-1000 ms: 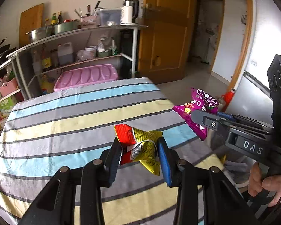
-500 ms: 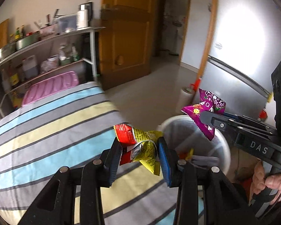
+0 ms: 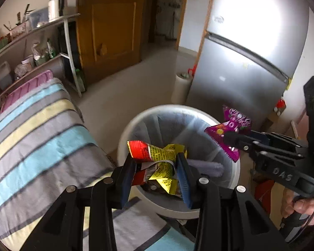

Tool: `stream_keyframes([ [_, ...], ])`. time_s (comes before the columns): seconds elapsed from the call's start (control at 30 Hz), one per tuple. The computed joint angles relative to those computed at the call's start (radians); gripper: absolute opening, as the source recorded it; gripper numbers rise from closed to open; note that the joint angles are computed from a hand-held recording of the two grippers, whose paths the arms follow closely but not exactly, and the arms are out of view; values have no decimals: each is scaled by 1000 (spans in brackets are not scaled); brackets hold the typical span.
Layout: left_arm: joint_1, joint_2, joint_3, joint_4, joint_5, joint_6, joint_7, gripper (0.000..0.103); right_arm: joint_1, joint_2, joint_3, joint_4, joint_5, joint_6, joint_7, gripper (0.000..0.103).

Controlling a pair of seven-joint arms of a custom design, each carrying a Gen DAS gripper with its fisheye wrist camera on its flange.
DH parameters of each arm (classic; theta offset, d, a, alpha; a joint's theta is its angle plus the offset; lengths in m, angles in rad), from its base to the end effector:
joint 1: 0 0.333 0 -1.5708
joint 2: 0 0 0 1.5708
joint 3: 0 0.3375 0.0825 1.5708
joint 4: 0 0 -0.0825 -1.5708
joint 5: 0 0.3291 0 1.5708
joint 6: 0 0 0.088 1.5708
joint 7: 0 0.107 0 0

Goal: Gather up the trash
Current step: 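Carry the red-yellow wrapper and pink snack bag over the bin with both grippers, then open both grippers to drop the wrapper and snack bag into the bin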

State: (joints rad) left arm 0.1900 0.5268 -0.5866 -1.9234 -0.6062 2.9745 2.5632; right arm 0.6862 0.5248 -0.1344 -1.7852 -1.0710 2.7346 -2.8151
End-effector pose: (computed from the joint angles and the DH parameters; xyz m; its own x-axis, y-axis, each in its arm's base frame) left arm 0.6149 -0.1597 0.3614 -0.6428 -0.7585 0.1075 -0.6188 0.4313 -0.6565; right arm 0.5286 0.3799 0.3472 -0.2908 -0.9300 -0.2249 -0.6723 0.3659 -0.6435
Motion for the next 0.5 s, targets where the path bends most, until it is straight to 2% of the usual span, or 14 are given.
stream_keyframes([
  [0.17,-61,8,56,-7,60,2,-61,41,-20,18,3,-24,45,28,-25,32],
  [0.27,-70,12,66,-3,85,-4,-90,41,-18,26,-1,-30,69,36,-56,33],
  [0.4,-54,20,49,-3,111,-3,-101,42,-13,40,-3,-20,111,30,-106,33],
  [0.43,-53,22,50,1,116,-9,-107,44,-13,43,-4,-20,121,32,-116,35],
  [0.5,-72,21,72,5,135,-5,-130,56,-10,49,-5,-15,149,25,-139,40],
])
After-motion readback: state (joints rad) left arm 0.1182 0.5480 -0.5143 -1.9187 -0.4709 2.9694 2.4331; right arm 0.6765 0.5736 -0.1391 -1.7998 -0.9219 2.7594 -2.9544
